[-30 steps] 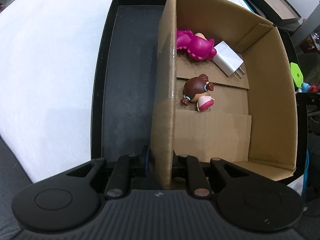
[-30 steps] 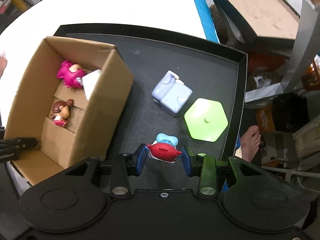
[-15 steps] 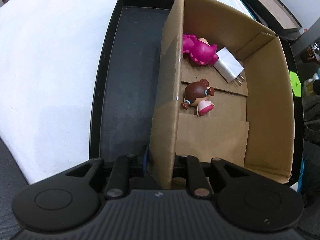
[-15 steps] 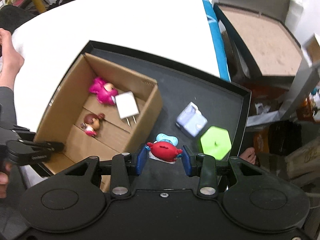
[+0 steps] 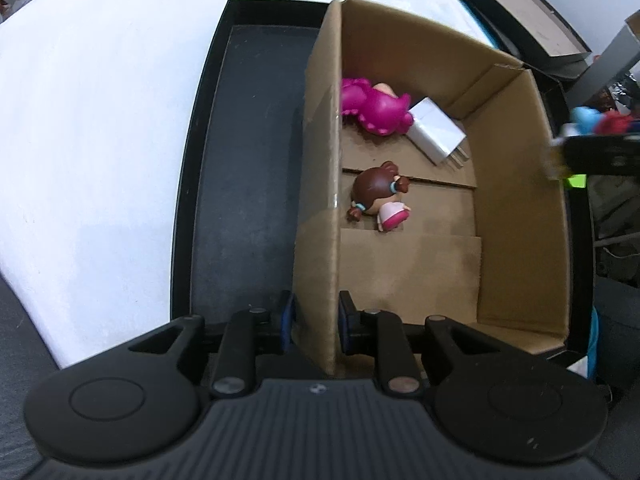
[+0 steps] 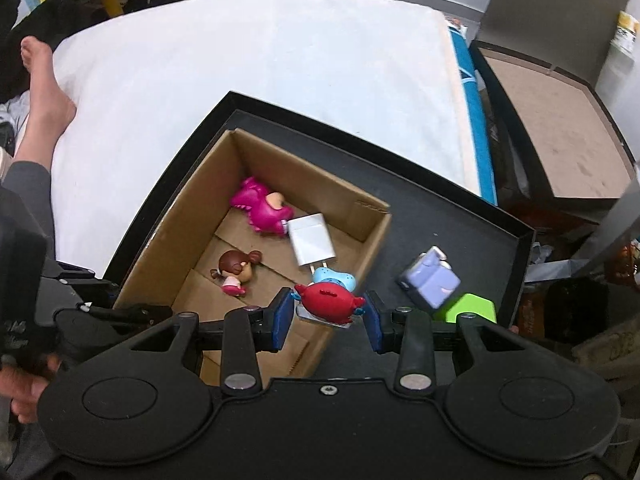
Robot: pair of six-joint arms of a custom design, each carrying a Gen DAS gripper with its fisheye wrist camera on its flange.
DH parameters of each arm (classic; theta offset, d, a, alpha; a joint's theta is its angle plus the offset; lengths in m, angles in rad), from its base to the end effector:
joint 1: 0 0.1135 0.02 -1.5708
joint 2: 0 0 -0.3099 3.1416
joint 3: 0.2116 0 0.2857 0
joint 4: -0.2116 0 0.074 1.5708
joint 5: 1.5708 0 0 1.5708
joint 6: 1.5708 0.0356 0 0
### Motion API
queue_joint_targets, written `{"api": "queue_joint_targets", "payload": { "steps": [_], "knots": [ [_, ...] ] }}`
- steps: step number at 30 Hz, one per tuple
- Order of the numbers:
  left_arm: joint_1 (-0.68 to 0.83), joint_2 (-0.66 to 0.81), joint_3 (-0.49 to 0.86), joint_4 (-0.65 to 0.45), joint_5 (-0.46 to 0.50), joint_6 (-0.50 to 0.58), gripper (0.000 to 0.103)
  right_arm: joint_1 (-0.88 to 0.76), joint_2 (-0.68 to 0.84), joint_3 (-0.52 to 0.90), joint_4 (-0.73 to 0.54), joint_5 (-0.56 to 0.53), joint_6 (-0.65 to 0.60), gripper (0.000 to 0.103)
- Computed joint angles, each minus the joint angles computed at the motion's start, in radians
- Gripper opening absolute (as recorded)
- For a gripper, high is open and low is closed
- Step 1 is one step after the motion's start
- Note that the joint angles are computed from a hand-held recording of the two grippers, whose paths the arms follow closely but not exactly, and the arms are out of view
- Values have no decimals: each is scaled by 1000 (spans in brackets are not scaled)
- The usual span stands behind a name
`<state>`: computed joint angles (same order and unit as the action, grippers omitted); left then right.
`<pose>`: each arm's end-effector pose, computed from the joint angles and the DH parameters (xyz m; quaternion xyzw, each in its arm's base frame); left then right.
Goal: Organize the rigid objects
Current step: 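Carry the red mug figure into the box and open the right gripper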
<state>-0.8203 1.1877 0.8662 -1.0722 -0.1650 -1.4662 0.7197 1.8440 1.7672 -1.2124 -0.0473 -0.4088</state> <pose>0.1457 -0.1477 0.2622 -0.3220 0.9391 -0.0462 0.1112 0.3126 0.2762 0.3451 -0.5321 0.8346 0.0448 0.1350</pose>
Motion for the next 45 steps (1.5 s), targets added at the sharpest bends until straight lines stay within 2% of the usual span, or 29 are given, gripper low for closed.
{"api": "queue_joint_targets", "payload": {
  "steps": [6,10,18,21,23,41,45],
  "knots": [
    [-34,-28,18,-48,-64,-11,20,48,15,-41,38,18,25,37],
    [-22,-55,-11,2,-64,-15,18,72,19,-75,64,24,33,37],
    [-49,-56,-25,19,-92,-32,17,91,47,-137,136,43,54,38],
    [-39,-61,-28,21,-84,-33,17,86,84,-103,83,12,69,38],
    [-34,-65,-29,16,-81,-31,17,90,67,-117,95,21,69,41],
    [-29,-4,3,-1,-74,-35,16,-29,11,-32,19,-57,25,41],
    [-20,19,18,-11,-69,-19,16,-74,-2,-22,15,-66,5,45]
  ]
}}
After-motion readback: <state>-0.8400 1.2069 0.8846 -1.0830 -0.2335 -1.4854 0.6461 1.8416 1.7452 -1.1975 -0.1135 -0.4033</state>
